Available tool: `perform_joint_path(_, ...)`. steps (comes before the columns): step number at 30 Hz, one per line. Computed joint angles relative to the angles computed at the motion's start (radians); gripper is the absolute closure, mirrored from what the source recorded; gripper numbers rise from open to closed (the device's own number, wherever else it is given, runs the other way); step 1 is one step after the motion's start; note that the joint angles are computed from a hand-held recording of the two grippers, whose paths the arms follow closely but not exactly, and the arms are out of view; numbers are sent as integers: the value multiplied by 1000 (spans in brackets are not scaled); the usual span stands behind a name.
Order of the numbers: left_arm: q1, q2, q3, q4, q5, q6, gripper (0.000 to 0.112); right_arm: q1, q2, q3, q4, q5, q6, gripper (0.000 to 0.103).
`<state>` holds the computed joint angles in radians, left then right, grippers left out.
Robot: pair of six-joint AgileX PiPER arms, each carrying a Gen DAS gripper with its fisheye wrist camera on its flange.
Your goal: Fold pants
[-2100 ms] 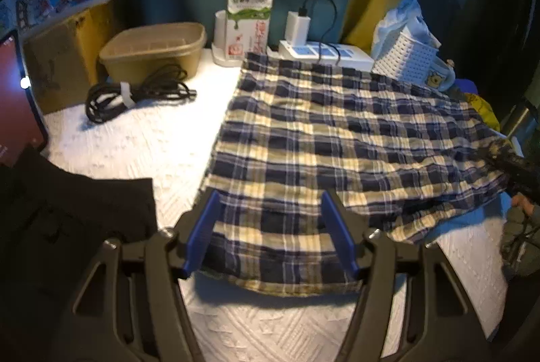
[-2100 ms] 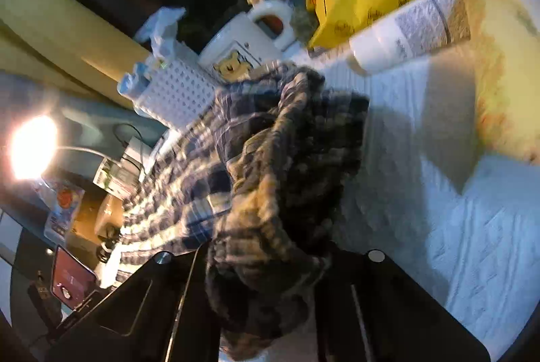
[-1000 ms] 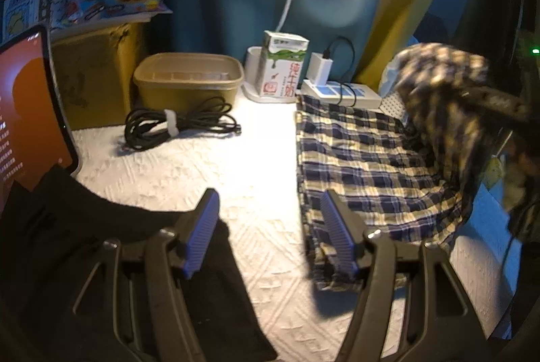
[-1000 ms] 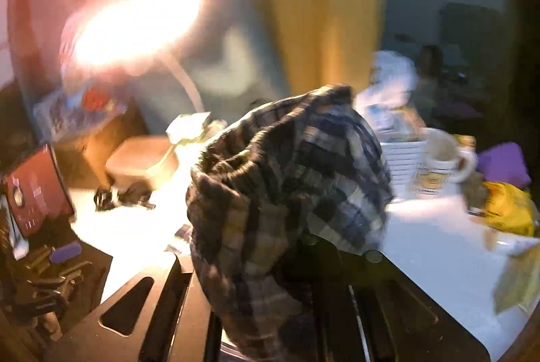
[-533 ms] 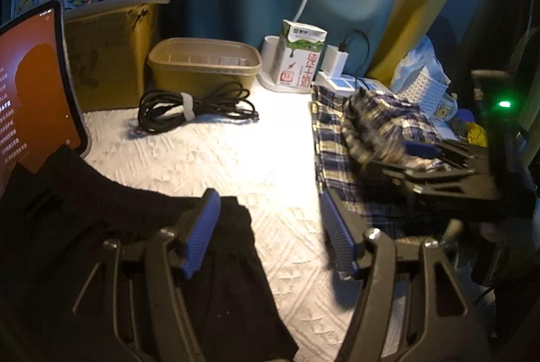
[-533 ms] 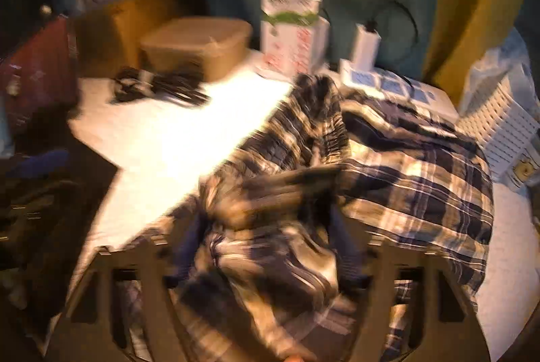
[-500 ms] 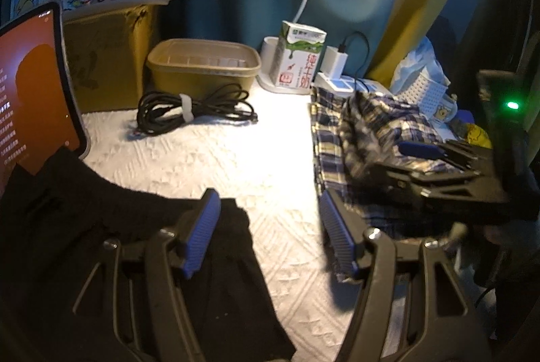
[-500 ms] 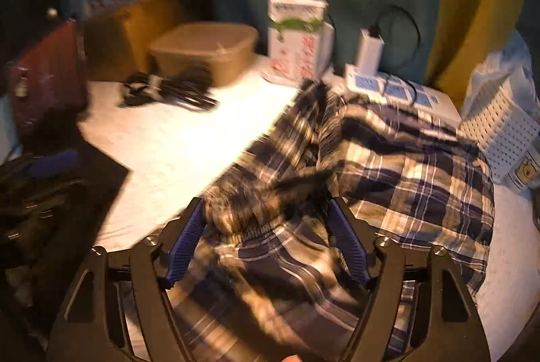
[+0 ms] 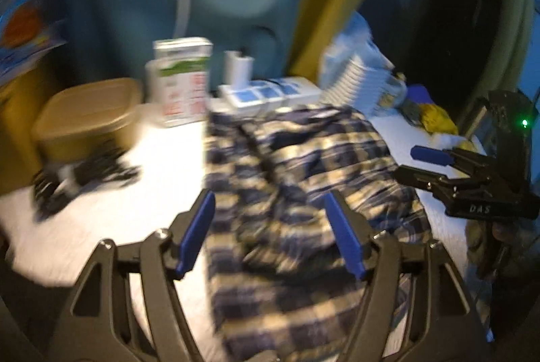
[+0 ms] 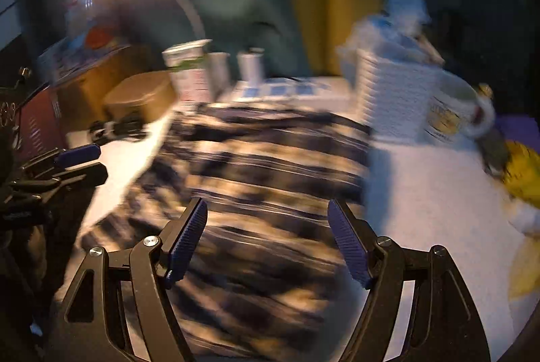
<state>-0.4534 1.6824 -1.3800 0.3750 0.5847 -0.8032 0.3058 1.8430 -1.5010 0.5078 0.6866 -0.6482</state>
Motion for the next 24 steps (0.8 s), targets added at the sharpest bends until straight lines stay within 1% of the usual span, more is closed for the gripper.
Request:
perform_joint_path(1,15,48,-67,-38,28,78,43,-20,18,-23,3,10,-5,26)
perform_joint_path(2,25,83,-115,-51,48,119,43,-32,37,-50,-3,16,-5,26)
perform_joint_path(3,40,136,-189,-66,91,162,43,-39,58,-83,-19,19,3,26)
perform_joint_path(7,84,316,-418,-130,234,305,43,-58,139,-206,-35,45,6,26)
perform_joint_path(8,91,354,-462,-124,271,315,43,-60,153,-223,-30,52,2,26)
perform_joint_path(9,105,380,-481,-133,279,328,43,-60,165,-235,-24,58,-4,26)
perform_joint_path(11,148,371,-441,-228,210,387,43,-57,182,-239,-3,70,-31,26)
perform_joint_path(12,167,361,-409,-246,167,389,44,-55,190,-238,15,83,-51,26)
perform_joint_path(13,171,362,-404,-225,160,374,47,-55,198,-242,40,107,-68,26)
perform_joint_path(14,178,370,-410,-216,162,375,54,-56,210,-251,75,138,-87,26)
perform_joint_path(15,193,381,-423,-231,167,389,56,-53,212,-252,93,151,-99,26)
perform_joint_path(17,204,399,-447,-221,176,385,56,-37,217,-255,112,159,-127,26)
perform_joint_path(20,209,446,-513,-184,212,399,56,1,245,-297,82,163,-113,26)
perform_joint_path(22,237,462,-540,-222,221,423,56,20,281,-354,54,182,-94,26)
perform_joint_path(23,254,468,-554,-260,228,446,55,30,303,-389,32,193,-86,26)
perform_joint_path(24,280,466,-560,-330,232,486,55,43,326,-424,-6,202,-77,26)
